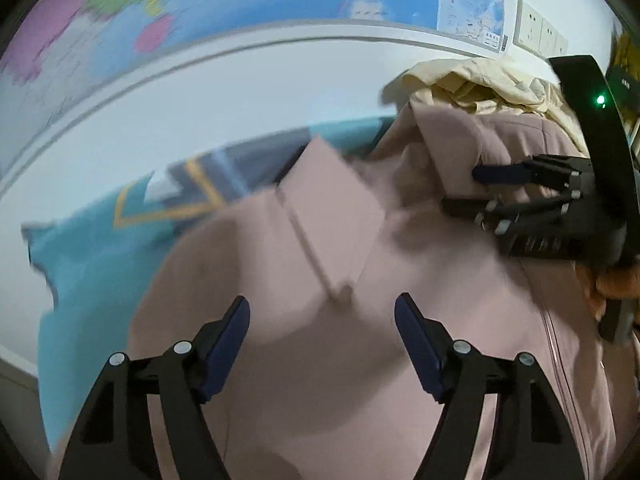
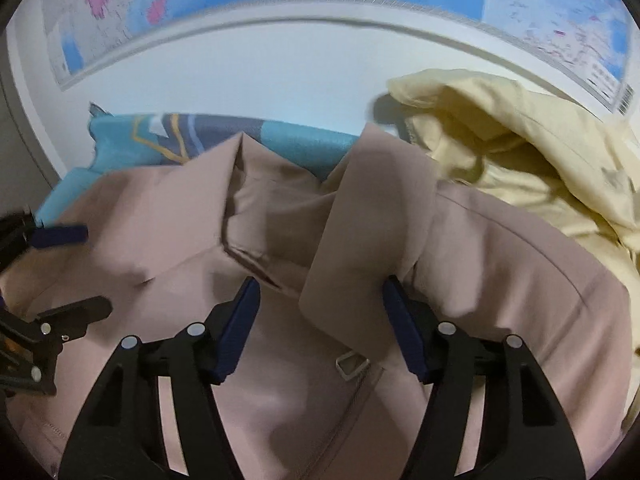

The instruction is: Fold large clothes

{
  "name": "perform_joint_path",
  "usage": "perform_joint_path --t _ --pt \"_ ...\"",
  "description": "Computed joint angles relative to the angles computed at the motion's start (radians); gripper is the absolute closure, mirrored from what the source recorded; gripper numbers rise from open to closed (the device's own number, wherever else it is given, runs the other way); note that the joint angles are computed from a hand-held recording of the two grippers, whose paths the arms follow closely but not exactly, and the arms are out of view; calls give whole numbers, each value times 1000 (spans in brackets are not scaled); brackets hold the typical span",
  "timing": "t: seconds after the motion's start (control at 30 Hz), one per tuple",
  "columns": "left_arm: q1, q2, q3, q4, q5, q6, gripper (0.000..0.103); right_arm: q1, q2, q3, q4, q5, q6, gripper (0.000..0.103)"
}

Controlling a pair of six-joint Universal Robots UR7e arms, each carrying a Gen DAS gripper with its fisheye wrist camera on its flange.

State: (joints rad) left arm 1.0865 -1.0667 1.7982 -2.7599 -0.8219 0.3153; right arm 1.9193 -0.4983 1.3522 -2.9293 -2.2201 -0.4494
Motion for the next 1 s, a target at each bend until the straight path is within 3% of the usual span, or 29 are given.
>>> perform_joint_path --t 0.07,0.13,0.2,0.27,0.33,0.43,0.7,0.83,0.87,0.97,1.0 --pt "-3 53 -51 13 45 22 30 3 47 -52 1 -74 -16 49" --pt "3 104 -97 17 87 41 31 -1 65 -76 14 -94 -15 63" --pt "11 146 -133 18 131 56 48 -7 61 -78 28 -69 -8 90" --pt "23 178 -174 25 146 59 80 -6 63 -85 4 -57 -33 94" --pt "30 185 -203 20 118 63 91 -5 61 -96 -13 -36 -44 95" --pt "28 198 -241 -23 113 84 98 -3 64 -137 -17 -2 -50 99" --pt "44 269 -353 -138 148 144 100 -17 87 -221 -7 55 -63 100" --pt "58 272 -325 -135 172 184 97 -39 6 -111 0 110 -24 98" --pt "61 247 -300 -121 149 186 97 -43 -22 -73 -2 133 -35 94" --pt "65 157 -226 -118 76 188 67 -42 -103 27 -7 160 -85 89" --pt "64 127 -200 -125 53 196 65 -41 -129 61 -8 158 -107 89"
